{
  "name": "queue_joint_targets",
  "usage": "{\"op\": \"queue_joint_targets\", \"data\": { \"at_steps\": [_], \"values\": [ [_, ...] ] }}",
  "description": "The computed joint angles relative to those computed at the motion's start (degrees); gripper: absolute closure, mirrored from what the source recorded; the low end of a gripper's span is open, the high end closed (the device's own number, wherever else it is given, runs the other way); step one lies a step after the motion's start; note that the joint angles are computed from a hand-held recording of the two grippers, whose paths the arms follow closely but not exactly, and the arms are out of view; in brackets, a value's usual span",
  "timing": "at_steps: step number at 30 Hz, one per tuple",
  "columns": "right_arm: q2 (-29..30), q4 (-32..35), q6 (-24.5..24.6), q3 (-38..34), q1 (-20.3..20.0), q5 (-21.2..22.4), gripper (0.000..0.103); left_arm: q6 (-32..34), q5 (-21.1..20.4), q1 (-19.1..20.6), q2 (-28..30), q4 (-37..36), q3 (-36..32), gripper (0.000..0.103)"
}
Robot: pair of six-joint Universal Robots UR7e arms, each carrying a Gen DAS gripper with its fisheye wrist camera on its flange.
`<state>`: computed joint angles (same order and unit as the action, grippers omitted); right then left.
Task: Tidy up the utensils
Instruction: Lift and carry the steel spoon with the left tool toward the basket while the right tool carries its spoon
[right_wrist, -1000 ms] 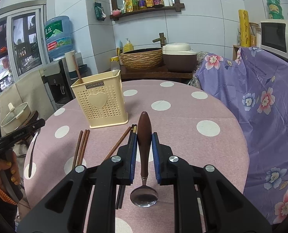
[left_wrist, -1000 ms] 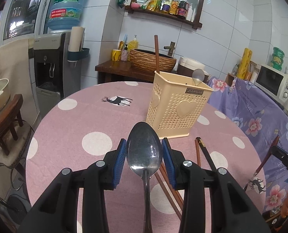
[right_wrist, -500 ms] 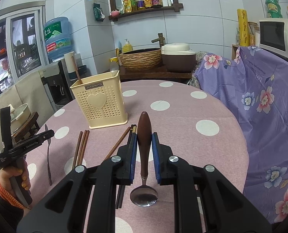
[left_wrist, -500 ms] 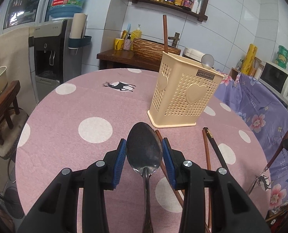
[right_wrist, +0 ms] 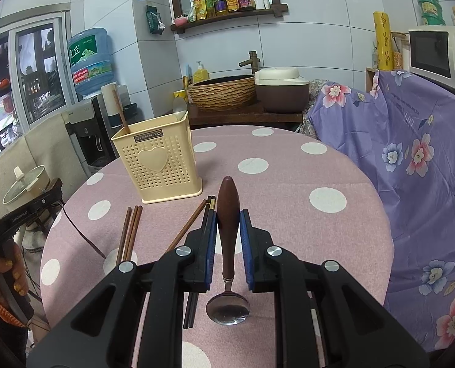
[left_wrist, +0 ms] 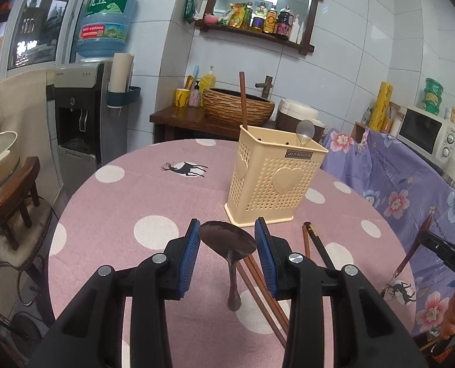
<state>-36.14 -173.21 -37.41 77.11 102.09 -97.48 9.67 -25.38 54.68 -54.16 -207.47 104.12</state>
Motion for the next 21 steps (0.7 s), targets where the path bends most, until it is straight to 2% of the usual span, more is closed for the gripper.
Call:
{"op": "queue_joint_targets", "data": {
  "at_steps": [3, 13, 21],
  "values": [
    [0.0, 0.14, -0.14, 0.05, 0.13, -0.14, 0.087, -0.45, 0.03, -0.08, -0.06, 0.32, -0.12, 0.066],
    [-0.4, 0.68, 0.19, 0.09, 0.06, 1.03, 0.087, 3.78, 0.01, -0.57, 0.29, -2.37, -1.18, 0.066],
    [0.76, 2.67, -1.3, -3.33, 1.55, 2.57, 0.087, 4.08, -2.51, -0.18, -0.44, 1.34, -3.64, 0.066]
  ]
}}
